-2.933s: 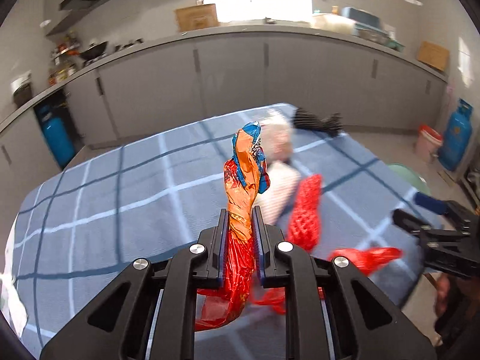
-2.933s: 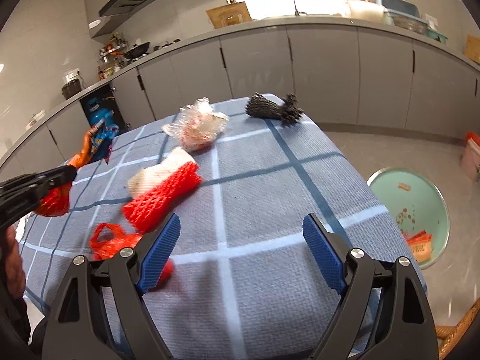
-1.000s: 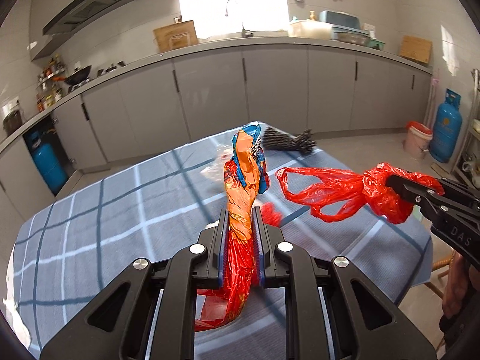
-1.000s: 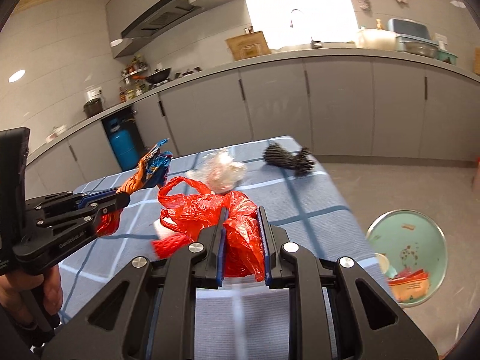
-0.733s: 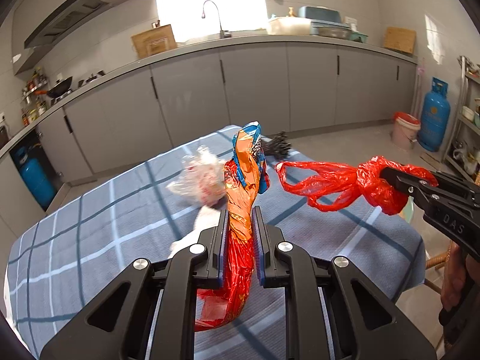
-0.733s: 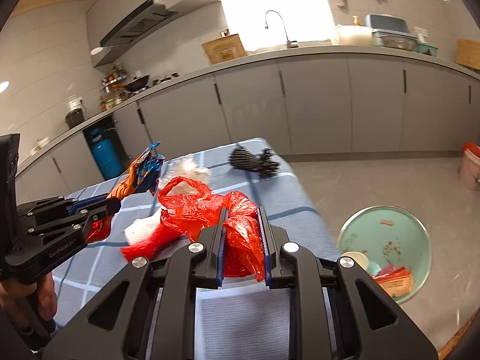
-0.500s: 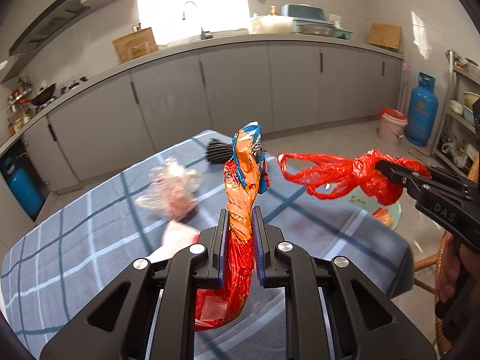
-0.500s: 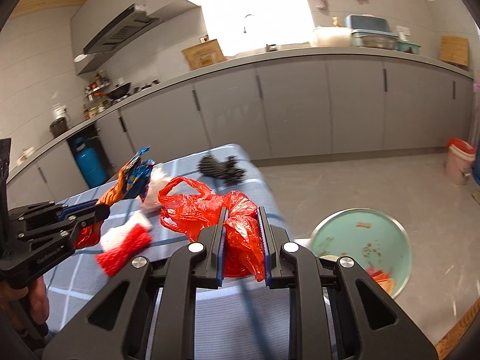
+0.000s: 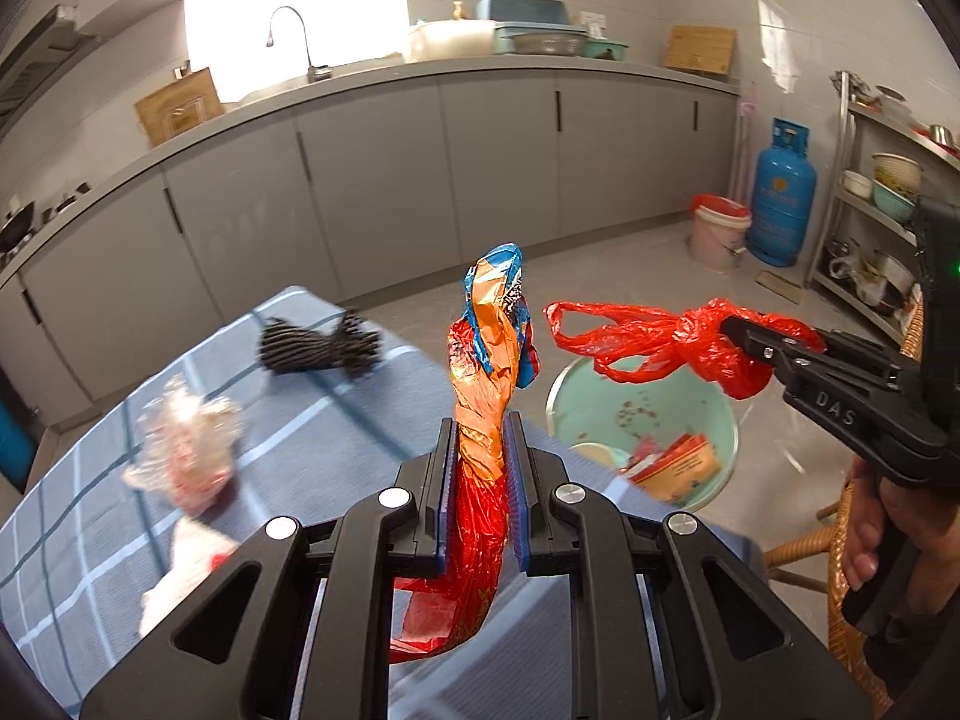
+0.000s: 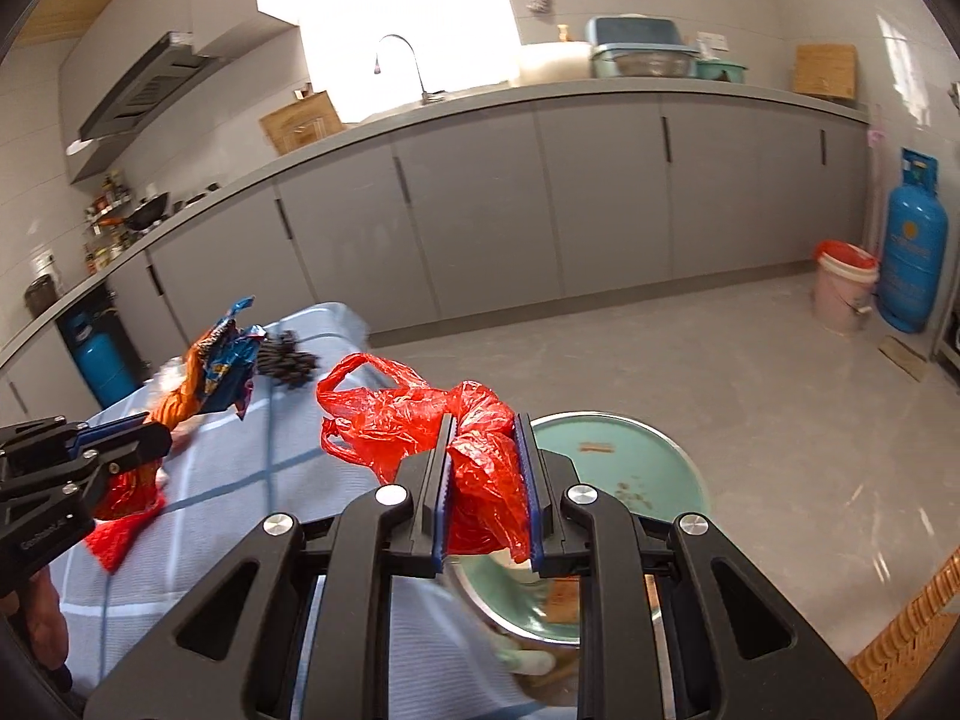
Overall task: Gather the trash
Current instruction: 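Carry the wrapper and red bag over the green bin and open both tools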
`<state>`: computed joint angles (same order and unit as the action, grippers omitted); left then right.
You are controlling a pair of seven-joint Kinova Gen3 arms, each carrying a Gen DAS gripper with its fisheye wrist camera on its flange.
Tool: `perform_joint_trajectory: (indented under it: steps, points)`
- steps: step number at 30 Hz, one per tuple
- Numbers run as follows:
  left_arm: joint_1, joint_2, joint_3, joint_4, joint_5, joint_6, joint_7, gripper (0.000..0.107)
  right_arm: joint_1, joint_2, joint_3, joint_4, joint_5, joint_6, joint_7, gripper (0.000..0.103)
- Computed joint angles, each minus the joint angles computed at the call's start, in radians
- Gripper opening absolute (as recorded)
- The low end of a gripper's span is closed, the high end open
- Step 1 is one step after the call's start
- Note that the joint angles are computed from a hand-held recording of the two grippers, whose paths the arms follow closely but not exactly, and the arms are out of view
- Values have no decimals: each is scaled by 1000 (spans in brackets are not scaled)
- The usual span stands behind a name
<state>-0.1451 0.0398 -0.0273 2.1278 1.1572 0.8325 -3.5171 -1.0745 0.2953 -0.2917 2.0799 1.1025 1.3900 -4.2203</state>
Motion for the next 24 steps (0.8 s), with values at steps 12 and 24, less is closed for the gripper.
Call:
perform_joint_trajectory:
  steps: [12,24]
  points:
    - [144,76,106,18,34,-173,20,16,72,-18,9,139,-36,-95,-104,20]
    - [224,183,199,-18,-2,-299,77,16,177,5,46,220,18,-252,-130,21]
